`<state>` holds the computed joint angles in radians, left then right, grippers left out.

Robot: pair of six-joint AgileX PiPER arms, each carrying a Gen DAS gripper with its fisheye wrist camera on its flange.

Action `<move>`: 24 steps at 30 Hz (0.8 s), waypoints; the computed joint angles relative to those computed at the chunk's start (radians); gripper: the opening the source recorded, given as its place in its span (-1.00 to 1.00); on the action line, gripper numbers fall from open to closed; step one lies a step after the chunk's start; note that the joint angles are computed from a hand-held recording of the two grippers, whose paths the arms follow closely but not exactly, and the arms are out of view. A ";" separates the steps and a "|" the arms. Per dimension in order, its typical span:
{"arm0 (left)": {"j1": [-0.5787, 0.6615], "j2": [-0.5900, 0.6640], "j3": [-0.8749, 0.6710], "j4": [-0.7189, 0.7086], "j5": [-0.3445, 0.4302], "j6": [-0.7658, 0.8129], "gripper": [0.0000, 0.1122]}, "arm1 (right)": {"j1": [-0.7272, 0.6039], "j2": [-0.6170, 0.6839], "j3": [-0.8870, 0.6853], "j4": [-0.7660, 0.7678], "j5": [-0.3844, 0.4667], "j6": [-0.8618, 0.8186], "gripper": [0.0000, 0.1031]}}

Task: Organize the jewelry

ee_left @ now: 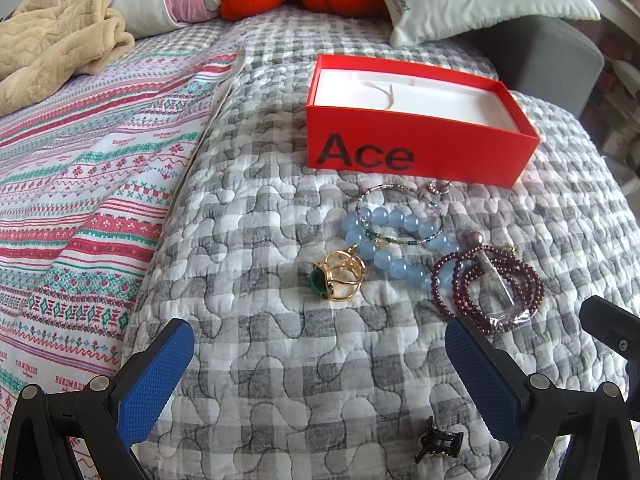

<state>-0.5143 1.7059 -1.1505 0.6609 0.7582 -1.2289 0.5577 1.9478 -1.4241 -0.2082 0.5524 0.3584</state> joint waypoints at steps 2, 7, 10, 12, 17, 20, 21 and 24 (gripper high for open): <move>0.001 -0.002 0.003 -0.001 -0.002 0.000 0.84 | 0.001 0.001 0.000 -0.003 0.001 0.002 1.00; 0.004 -0.006 0.006 0.003 -0.009 -0.003 0.84 | 0.001 0.004 -0.003 -0.006 0.002 0.005 1.00; 0.002 -0.008 0.010 0.020 -0.004 -0.016 0.84 | 0.002 0.005 -0.003 -0.011 0.001 0.008 1.00; 0.009 -0.016 0.015 0.023 -0.012 -0.012 0.84 | -0.002 0.006 -0.005 0.006 0.000 -0.007 1.00; 0.036 -0.053 0.053 0.064 -0.058 -0.022 0.84 | -0.020 0.012 -0.024 0.063 -0.003 -0.078 1.00; 0.085 -0.048 0.022 -0.018 -0.046 0.109 0.84 | -0.026 0.048 -0.102 0.091 0.067 -0.133 1.00; 0.107 -0.048 0.010 -0.058 -0.047 0.166 0.84 | -0.027 0.063 -0.135 0.097 0.096 -0.148 1.00; 0.160 -0.046 -0.016 -0.142 -0.036 0.275 0.84 | -0.037 0.114 -0.252 0.148 0.199 -0.231 1.00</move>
<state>-0.3539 1.6598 -1.1667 0.5188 0.7219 -0.9539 0.5211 2.0622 -1.6763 -0.0600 0.7518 0.1275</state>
